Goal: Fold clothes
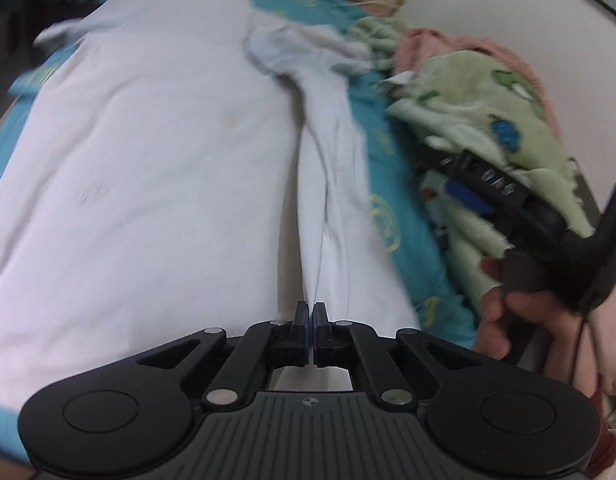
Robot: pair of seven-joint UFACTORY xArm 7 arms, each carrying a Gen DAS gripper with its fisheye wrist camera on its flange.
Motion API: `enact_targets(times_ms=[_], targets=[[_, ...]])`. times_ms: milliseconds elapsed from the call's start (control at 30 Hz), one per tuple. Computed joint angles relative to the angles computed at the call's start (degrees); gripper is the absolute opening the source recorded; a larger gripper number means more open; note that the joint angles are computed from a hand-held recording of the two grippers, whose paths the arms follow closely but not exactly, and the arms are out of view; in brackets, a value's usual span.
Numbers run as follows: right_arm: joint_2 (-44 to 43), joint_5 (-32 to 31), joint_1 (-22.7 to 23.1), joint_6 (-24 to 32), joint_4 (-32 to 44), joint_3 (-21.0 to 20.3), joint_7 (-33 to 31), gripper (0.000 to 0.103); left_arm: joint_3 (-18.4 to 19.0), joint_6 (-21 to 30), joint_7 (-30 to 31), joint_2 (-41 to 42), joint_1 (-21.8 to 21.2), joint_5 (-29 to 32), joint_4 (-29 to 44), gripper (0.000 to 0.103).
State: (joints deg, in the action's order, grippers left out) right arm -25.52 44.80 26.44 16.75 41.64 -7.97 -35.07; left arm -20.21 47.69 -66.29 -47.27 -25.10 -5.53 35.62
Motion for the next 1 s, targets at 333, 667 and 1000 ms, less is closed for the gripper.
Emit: enact_targets(times_ms=[333,667,1000], targets=[[0.2,-4.7,-1.1,3.5,-0.9,3.1,2.5,0.07,-0.9,-1.9,1.0,-1.9,1.5,3.8,-3.0,0.037],[-4.9,-1.9,3.7,-1.4,-3.1,2.0,1.2,0.07,-5.4,5.2,3.6,-5.4,8.9,15.4,3.2,0.083],[-10.2,-5.5,8.1,-4.3,-5.8,0.4,2.0,0.093,-7.3,5.5,1.4,-8.4,11.8,17.9,2.6,0.103]])
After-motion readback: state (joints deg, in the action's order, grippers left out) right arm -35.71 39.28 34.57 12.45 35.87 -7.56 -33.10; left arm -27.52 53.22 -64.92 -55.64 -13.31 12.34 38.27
